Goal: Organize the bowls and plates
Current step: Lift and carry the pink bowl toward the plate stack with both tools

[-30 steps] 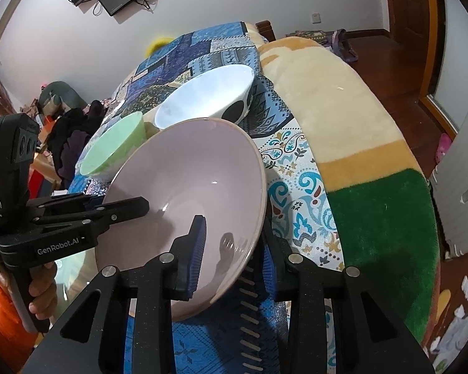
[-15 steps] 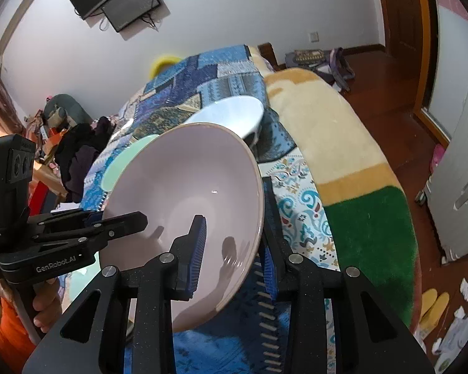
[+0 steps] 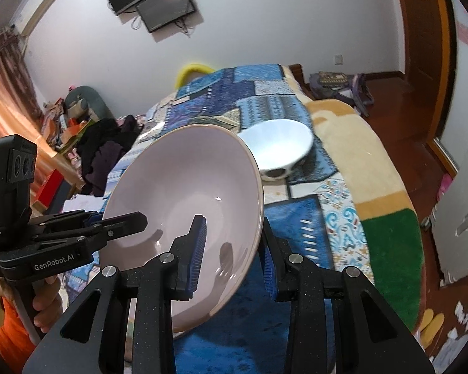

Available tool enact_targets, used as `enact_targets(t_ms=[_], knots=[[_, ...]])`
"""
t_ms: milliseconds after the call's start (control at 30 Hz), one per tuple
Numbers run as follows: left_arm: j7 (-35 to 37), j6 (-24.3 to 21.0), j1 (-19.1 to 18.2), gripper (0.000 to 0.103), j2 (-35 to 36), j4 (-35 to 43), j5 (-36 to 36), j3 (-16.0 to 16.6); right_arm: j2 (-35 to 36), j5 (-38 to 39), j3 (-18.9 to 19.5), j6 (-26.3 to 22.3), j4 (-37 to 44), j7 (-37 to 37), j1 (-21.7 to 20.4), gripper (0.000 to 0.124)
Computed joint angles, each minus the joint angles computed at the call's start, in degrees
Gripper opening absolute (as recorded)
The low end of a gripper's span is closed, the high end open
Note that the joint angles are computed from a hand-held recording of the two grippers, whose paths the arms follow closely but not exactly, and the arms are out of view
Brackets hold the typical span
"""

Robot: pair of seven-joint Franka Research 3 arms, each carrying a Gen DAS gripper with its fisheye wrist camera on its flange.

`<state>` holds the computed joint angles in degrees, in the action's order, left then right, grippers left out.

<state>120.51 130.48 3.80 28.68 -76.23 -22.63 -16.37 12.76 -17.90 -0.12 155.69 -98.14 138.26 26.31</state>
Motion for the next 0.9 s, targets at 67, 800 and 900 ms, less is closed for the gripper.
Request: enact_targets(t_ms=[67, 800, 900], knots=[[0.8, 1.0, 1.2, 0.026, -2.0, -2.5, -1.2, 0.0, 1.1, 0.0, 0.4, -0.5, 1.7, -0.8, 0.4, 0.03], [5.8, 11.3, 7.4, 0.026, -15.9, -22.4, -9.8, 7.0, 17.2, 11.8, 2.3, -8.2, 24.3, -18.3, 6.7, 0.03], [6.0, 11.5, 8.2, 0.026, -16.5, -23.6, -10.7, 7.8, 20.5, 13.2, 2.5, -10.8, 29.6, -20.3, 7.5, 0.03]])
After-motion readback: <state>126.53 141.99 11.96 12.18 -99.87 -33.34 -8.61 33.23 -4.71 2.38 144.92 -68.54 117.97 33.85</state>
